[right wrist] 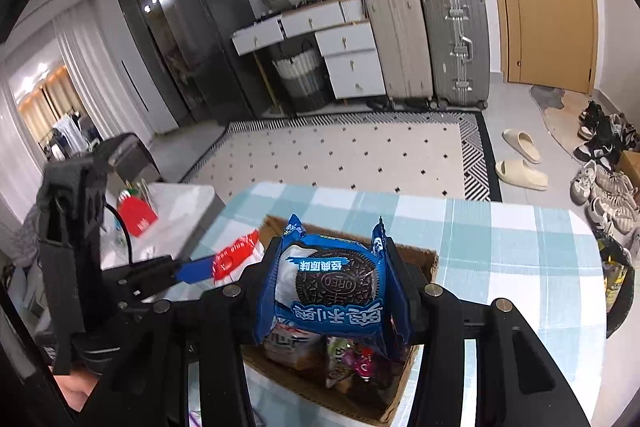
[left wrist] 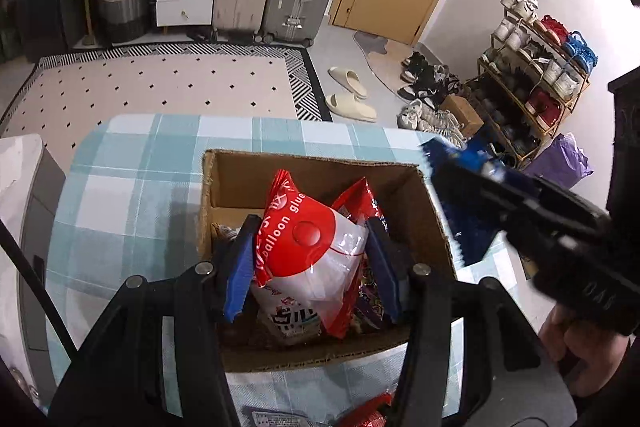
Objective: Organize snacks
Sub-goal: 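Carry both bags over the box and open both grippers to drop them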
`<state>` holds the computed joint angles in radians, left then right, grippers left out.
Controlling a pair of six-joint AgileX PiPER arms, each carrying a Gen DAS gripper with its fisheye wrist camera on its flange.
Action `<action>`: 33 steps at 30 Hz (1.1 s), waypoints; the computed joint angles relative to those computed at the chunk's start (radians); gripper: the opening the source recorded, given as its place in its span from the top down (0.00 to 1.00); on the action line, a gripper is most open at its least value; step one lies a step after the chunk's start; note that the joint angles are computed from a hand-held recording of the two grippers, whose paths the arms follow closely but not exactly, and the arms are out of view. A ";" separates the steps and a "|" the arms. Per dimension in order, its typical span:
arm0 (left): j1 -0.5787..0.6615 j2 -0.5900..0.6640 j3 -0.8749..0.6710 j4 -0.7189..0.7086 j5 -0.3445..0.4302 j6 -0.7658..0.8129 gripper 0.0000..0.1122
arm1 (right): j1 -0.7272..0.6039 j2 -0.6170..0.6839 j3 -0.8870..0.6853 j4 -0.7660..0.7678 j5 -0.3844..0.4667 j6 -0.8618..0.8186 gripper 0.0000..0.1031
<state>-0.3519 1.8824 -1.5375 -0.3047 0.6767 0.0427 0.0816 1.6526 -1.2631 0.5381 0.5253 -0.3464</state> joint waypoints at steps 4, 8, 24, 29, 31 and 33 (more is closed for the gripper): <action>-0.010 0.060 -0.035 0.056 -0.007 -0.047 0.55 | -0.007 0.062 0.001 0.048 -0.013 -0.052 0.54; -0.015 0.099 -0.064 0.064 0.001 -0.058 0.55 | -0.021 0.086 0.015 0.121 -0.016 -0.107 0.54; -0.008 0.157 -0.089 0.081 0.038 -0.094 0.39 | 0.017 0.075 0.045 0.043 -0.053 -0.035 0.50; -0.014 0.121 -0.062 0.097 0.027 -0.113 0.30 | 0.000 0.008 0.087 0.070 -0.061 -0.071 0.50; -0.021 0.097 -0.044 0.116 0.026 -0.127 0.30 | -0.007 -0.020 0.103 0.076 -0.058 -0.076 0.50; -0.030 0.066 -0.023 0.130 0.024 -0.137 0.30 | -0.011 -0.053 0.117 0.065 -0.054 -0.065 0.49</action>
<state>-0.3822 1.9486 -1.5601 -0.1744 0.7007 -0.0939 0.0708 1.5993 -1.1458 0.6036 0.4712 -0.4116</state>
